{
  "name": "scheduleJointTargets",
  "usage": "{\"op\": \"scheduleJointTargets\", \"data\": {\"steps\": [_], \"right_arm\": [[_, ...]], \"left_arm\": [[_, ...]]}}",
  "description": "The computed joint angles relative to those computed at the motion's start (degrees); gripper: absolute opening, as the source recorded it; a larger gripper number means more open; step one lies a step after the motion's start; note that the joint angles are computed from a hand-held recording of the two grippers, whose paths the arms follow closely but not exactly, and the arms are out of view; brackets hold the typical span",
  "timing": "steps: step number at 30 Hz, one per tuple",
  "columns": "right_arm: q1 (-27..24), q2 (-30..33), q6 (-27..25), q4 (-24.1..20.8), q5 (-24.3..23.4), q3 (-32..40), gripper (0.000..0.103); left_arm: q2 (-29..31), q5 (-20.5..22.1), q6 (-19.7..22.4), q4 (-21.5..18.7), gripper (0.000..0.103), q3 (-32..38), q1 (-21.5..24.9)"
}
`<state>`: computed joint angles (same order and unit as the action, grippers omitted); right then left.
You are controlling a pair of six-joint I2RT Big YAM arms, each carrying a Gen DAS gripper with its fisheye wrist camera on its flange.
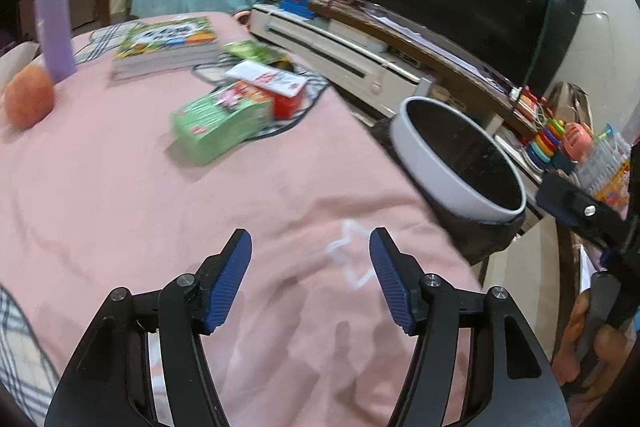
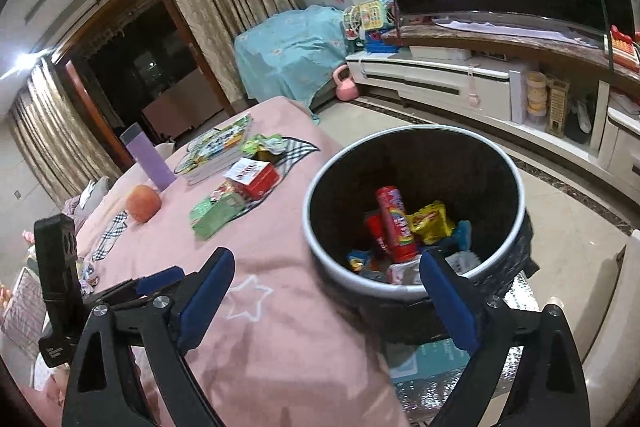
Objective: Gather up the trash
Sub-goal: 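Move both open grippers back toward the green juice box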
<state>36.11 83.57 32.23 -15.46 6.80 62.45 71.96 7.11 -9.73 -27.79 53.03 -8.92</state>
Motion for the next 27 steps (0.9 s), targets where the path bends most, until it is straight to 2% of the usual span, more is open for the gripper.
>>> {"op": "scheduleJointTargets", "data": {"steps": [5,8,14,17,25,27], "right_arm": [[1.91,0.52,1.09,0.73,0.46,0.36,0.101],[3.36,1.78,0.1,-0.61,1.75,2.08,0.102],[4.62,3.66,-1.28,-0.34,-0.72,4.01,0.102],[5.01,4.38,-1.11,-0.75,-1.25,4.78,0.102],[5.23,6.76,-2.11,-1.8,-3.15,7.66,0.102],[4.91,7.45,-2.81,-2.04,-4.25,8.69,0.102]], "left_arm": [[-1.55,0.4,0.45,0.05,0.063,-2.23,2.7],[-2.2,0.5,1.38,-0.18,0.064,-2.99,4.07],[-1.04,0.65,4.04,-0.4,0.067,-2.03,6.43],[2.16,-0.36,7.29,-0.75,0.074,1.0,7.09],[11.73,-0.56,14.26,-2.86,0.077,10.91,8.02],[13.77,-2.57,15.45,-2.97,0.077,12.86,7.63]]}}
